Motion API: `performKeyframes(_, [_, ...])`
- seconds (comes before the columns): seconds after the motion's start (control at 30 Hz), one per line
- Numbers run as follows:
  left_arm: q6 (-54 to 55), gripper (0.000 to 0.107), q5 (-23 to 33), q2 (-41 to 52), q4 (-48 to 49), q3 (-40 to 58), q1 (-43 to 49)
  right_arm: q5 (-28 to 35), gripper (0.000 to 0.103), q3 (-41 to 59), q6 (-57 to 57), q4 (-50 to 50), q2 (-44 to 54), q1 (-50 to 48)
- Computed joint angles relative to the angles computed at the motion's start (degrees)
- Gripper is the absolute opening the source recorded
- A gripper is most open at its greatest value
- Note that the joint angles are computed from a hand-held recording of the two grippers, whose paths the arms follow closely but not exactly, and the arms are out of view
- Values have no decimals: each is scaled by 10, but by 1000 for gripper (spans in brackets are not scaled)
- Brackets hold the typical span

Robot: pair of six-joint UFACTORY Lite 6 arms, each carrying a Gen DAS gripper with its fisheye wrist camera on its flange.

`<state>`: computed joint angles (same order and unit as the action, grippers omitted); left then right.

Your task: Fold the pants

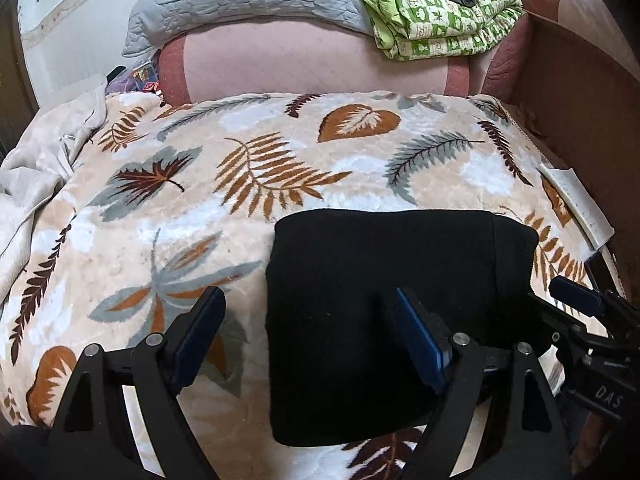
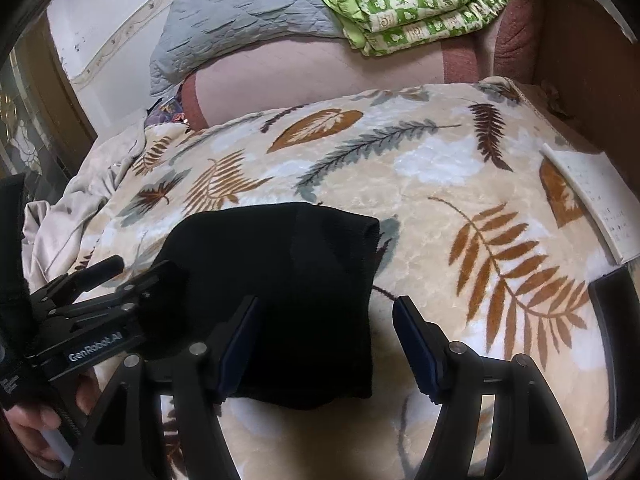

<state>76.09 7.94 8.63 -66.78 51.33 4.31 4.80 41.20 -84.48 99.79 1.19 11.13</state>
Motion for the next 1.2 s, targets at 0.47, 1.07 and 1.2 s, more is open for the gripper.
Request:
performKeyframes(0.47, [-66, 92, 256, 163, 91, 150, 133, 169, 83, 69, -17, 4, 152, -87])
performKeyframes(1.07, [-57, 38, 307, 135, 87, 181, 126, 186, 38, 106, -51, 40, 95, -30])
performKeyframes(1.2, [-90, 38, 375, 182, 127, 309, 188, 182, 38, 225, 15, -2, 159, 7])
